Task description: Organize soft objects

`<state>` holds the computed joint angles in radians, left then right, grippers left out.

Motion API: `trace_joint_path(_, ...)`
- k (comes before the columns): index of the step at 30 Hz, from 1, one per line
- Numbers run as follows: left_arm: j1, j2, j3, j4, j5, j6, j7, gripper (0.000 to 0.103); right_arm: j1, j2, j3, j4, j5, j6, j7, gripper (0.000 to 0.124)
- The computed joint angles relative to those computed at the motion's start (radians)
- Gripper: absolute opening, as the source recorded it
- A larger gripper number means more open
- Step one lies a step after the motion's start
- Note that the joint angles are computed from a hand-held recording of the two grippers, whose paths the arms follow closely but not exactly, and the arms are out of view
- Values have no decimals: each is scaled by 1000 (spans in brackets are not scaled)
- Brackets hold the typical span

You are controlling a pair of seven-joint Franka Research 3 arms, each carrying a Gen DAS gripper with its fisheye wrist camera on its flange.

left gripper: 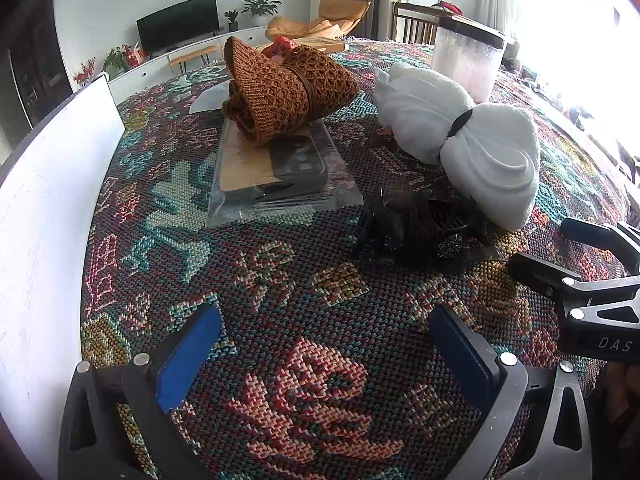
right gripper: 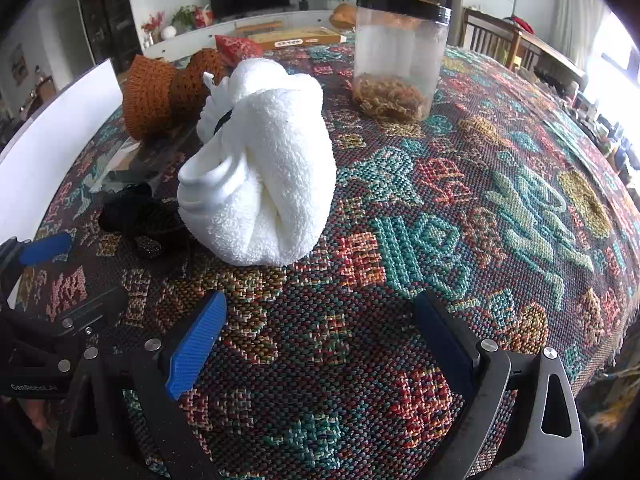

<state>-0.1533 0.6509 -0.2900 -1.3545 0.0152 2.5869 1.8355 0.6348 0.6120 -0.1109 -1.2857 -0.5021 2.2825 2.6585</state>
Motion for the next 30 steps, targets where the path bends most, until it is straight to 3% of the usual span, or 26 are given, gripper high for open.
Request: trace_joint_path(30, 3, -2, -2, -6, 0, 5, 0, 103, 0, -1, 0, -2, 0, 2, 0, 96)
